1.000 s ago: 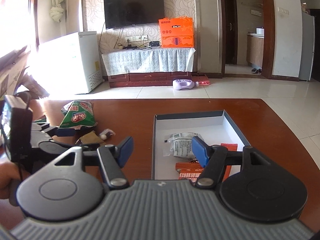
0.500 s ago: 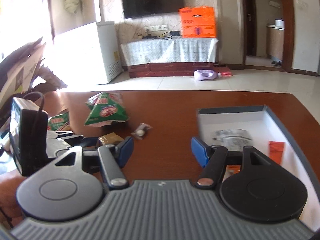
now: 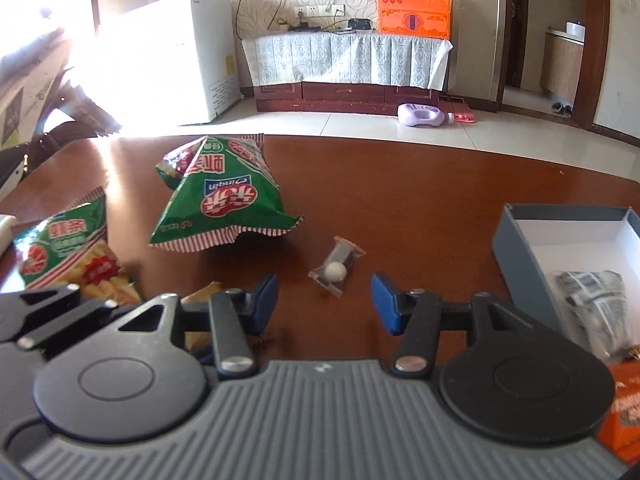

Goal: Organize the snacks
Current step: 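Grasp the gold-wrapped cake with the left gripper while the right grasps the clear white-ball packet, then carry the gold-wrapped cake and white-ball packet toward the grey box with both grippers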

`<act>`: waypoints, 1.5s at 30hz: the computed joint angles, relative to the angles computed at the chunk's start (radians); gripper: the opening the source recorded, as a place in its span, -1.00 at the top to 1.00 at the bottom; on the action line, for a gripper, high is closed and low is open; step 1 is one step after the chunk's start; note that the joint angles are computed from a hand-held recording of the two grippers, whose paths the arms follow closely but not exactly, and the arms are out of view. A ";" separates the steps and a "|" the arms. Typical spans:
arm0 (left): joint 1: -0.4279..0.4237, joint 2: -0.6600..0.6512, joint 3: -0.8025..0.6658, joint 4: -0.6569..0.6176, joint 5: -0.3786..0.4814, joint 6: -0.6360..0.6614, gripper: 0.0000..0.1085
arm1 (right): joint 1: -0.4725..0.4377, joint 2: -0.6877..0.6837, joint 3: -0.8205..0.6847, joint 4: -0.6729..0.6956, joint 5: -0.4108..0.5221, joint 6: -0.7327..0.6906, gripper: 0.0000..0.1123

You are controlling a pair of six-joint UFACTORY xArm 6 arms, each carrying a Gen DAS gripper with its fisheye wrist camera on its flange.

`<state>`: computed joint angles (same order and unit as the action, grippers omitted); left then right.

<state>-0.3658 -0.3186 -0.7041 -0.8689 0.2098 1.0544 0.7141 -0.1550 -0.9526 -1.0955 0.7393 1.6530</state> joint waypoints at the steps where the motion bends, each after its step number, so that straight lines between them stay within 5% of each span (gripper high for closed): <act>1: 0.008 0.010 -0.014 -0.007 0.011 0.009 -0.02 | -0.011 0.017 -0.013 0.006 -0.008 -0.005 0.03; 5: 0.037 0.034 -0.045 -0.047 0.043 0.042 -0.05 | -0.029 0.063 -0.042 0.011 -0.005 -0.020 0.51; 14: 0.019 0.052 -0.047 -0.118 0.007 0.110 -0.07 | 0.025 0.012 0.003 0.008 0.045 -0.057 0.56; 21: -0.080 -0.076 0.079 -0.150 -0.023 0.250 -0.10 | 0.123 -0.188 0.163 0.113 0.130 -0.011 0.56; 27: -0.101 -0.206 0.183 -0.053 0.031 0.193 -0.12 | 0.212 -0.318 0.262 0.162 0.188 0.048 0.57; 33: -0.061 -0.287 0.248 0.135 0.059 -0.104 -0.12 | 0.233 -0.406 0.333 0.169 0.179 0.030 0.57; 37: -0.071 -0.284 0.263 0.146 0.009 -0.178 -0.16 | 0.267 -0.409 0.339 0.150 0.203 -0.006 0.57; 40: -0.103 -0.273 0.293 0.257 -0.092 -0.287 -0.38 | 0.282 -0.388 0.325 0.139 0.192 -0.041 0.57; 42: -0.110 -0.263 0.284 0.265 -0.092 -0.315 -0.34 | 0.286 -0.364 0.307 0.133 0.191 -0.071 0.56; 45: -0.109 -0.270 0.268 0.200 -0.046 -0.284 0.02 | 0.274 -0.363 0.306 0.132 0.181 -0.074 0.57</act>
<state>-0.4752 -0.5882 -0.4363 -0.6687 0.1637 0.7706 0.9879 -0.5179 -0.6463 -0.9632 0.9201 1.5787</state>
